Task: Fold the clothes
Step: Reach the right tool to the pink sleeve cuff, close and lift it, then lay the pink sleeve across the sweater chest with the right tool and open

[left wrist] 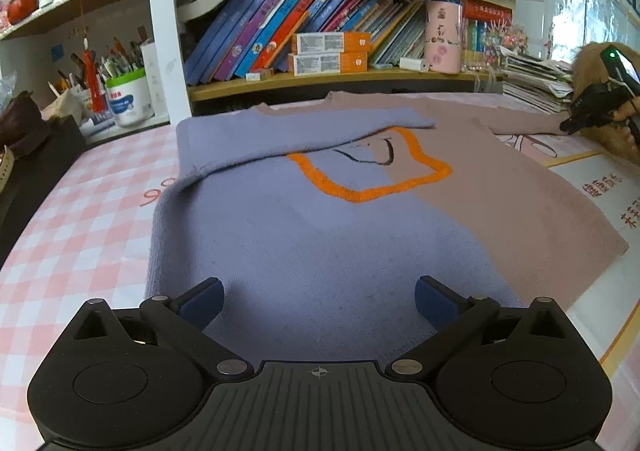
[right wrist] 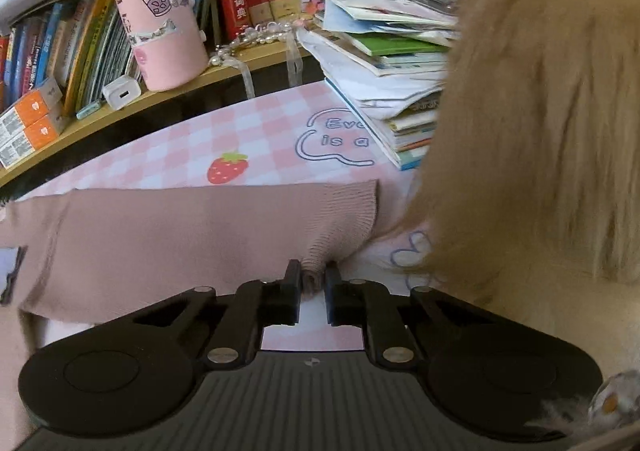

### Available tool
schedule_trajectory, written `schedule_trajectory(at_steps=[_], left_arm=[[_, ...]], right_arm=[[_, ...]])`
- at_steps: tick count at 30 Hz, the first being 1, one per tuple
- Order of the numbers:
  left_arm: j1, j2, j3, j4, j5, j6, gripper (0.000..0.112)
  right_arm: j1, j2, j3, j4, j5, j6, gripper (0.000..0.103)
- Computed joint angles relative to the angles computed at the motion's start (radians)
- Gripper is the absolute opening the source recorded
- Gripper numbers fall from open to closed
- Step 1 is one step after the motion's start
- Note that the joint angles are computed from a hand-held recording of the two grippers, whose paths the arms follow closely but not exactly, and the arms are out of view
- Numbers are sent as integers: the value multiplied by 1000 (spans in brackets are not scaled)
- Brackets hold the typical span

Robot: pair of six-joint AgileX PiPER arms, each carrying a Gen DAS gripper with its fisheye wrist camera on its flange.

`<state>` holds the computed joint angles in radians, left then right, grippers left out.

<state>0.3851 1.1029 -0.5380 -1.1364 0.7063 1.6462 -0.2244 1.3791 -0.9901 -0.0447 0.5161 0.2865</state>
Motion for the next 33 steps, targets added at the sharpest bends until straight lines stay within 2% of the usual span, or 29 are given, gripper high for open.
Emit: schedule_trajectory(at_steps=[4, 8, 11, 16, 22, 29, 33], left_arm=[[52, -6, 10, -56, 63, 76, 103], [68, 1, 6, -66, 89, 92, 103], [79, -13, 18, -94, 82, 110, 103], [78, -34, 34, -117, 68, 130, 103], [50, -99, 80, -169, 21, 208, 103], [54, -115, 91, -190, 44, 256, 103], [70, -113, 94, -194, 70, 272, 103]], right_arm=[[22, -71, -37, 153, -16, -43, 10], [184, -83, -192, 35, 29, 67, 10], [358, -32, -367, -108, 77, 171, 10], [610, 176, -719, -238, 160, 213, 9], [786, 471, -1120, -278, 331, 130, 9], [873, 710, -1390, -251, 470, 78, 9], [888, 782, -1450, -223, 500, 76, 9]])
